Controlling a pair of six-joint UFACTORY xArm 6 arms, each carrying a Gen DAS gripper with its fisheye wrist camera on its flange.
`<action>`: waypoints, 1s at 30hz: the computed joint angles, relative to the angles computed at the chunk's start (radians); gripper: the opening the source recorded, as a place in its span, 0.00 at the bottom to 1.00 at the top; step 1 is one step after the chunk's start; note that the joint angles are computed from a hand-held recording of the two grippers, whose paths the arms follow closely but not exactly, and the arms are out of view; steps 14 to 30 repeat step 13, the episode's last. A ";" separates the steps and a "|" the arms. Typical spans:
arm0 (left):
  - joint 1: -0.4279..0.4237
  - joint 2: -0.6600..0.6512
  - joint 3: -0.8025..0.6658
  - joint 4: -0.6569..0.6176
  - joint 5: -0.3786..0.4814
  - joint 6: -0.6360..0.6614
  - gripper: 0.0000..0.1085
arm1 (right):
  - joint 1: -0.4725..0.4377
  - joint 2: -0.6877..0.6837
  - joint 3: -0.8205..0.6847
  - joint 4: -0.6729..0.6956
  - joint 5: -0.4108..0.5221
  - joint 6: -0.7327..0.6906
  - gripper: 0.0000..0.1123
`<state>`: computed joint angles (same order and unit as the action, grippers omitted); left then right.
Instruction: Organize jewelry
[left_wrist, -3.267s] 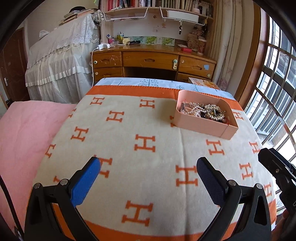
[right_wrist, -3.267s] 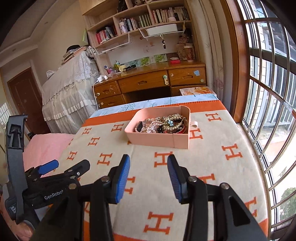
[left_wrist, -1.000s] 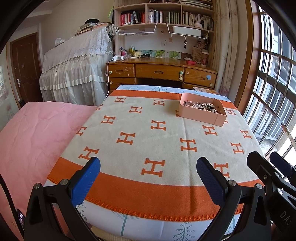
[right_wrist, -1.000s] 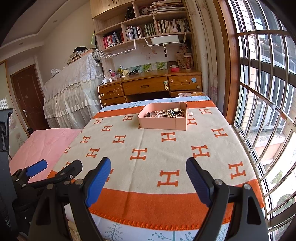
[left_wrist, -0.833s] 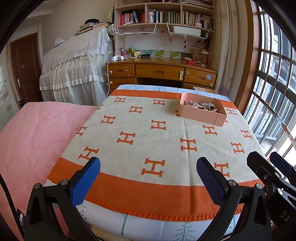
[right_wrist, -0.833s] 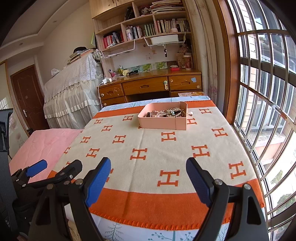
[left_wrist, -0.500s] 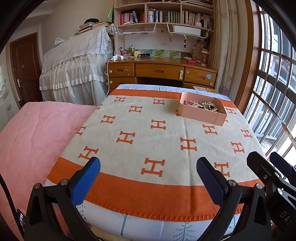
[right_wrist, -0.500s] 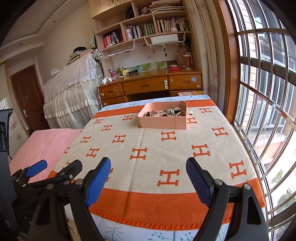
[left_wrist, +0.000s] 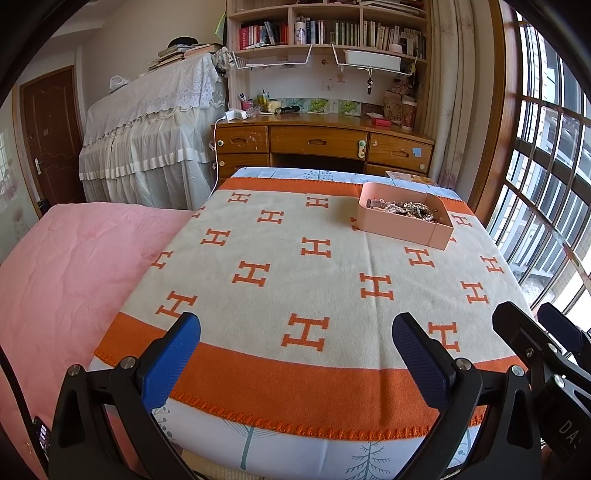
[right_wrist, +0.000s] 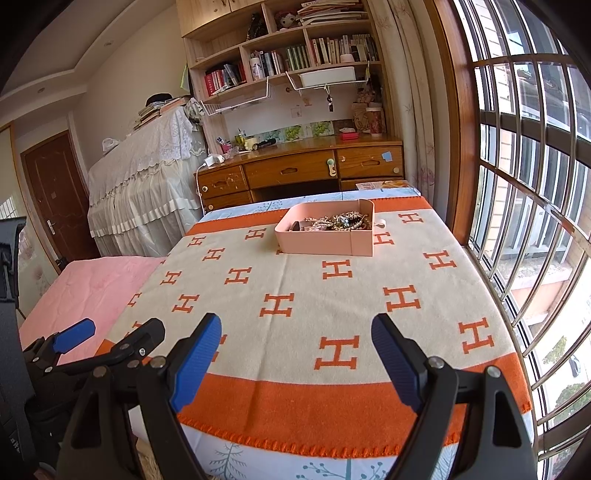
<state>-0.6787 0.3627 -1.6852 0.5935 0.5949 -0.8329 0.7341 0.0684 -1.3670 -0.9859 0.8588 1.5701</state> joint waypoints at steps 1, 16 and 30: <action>-0.001 0.001 -0.001 -0.001 0.000 0.001 0.94 | -0.001 -0.001 0.000 -0.001 -0.001 0.001 0.75; 0.000 0.003 -0.003 -0.004 0.002 0.006 0.94 | -0.003 -0.001 0.002 0.002 -0.003 -0.001 0.75; 0.000 0.003 -0.003 -0.004 0.002 0.006 0.94 | -0.003 -0.001 0.002 0.002 -0.003 -0.001 0.75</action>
